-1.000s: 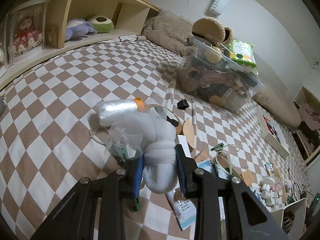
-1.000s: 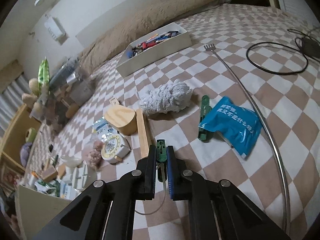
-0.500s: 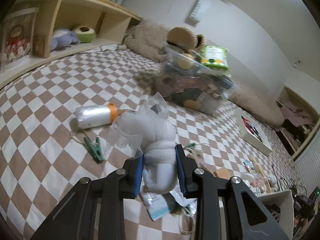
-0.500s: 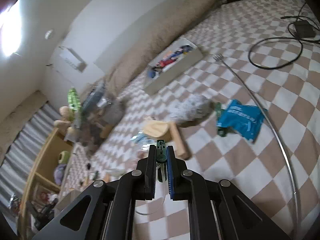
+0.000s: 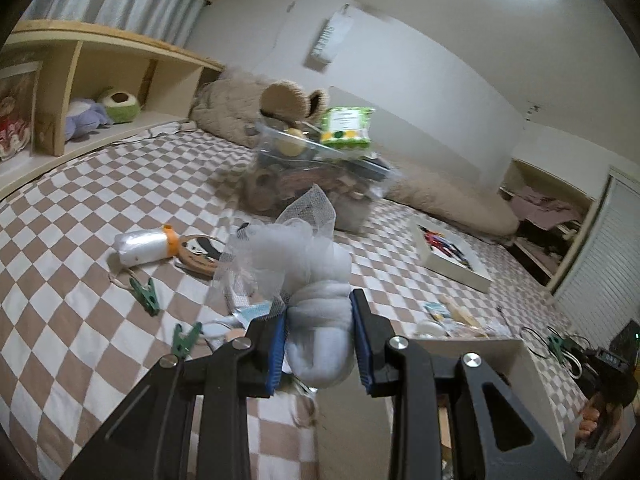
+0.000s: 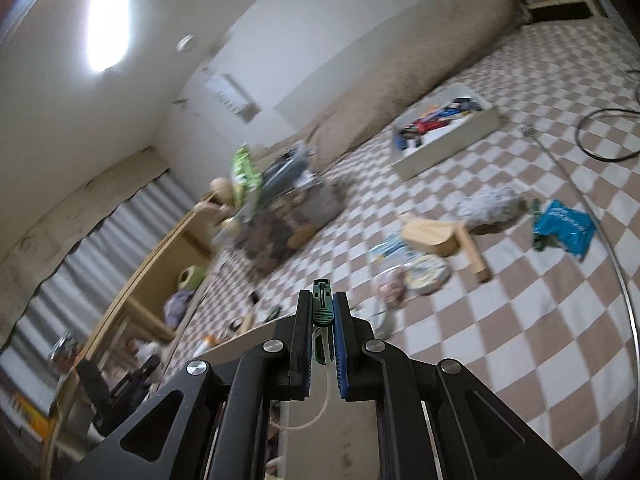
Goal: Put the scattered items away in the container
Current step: 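Carry bundle in left tool while right tool carries clothespin over the box, then open right tool to drop clothespin into box while left tool holds bundle above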
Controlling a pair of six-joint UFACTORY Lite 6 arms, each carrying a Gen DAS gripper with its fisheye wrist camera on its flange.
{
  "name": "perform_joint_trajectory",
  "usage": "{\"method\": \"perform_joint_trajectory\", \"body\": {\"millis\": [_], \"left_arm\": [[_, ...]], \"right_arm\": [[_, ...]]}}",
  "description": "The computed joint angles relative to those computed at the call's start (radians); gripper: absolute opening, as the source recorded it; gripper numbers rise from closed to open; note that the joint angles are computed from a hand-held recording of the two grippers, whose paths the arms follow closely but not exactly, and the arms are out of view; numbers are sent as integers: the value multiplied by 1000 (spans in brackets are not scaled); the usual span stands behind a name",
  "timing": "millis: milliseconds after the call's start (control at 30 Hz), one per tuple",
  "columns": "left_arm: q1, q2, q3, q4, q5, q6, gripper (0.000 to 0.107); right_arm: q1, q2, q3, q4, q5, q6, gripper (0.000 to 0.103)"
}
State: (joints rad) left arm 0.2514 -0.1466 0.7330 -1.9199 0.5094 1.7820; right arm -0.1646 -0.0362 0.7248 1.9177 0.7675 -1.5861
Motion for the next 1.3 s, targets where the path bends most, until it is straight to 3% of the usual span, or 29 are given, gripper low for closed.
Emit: {"method": "perform_joint_trajectory", "body": {"millis": [300,867,1300], "left_arm": [[-47,-212,-117,189,33,-169,30],[-210,-522,-249,786,69,-633,30],[-199,-550,-260,756,121,-647,30]], "right_arm": [[151,-126,-72,-143,-25,96,11],[384,-215,-140,-424,-77,333,11],[751,51,53,-581,-72,522,11]]}}
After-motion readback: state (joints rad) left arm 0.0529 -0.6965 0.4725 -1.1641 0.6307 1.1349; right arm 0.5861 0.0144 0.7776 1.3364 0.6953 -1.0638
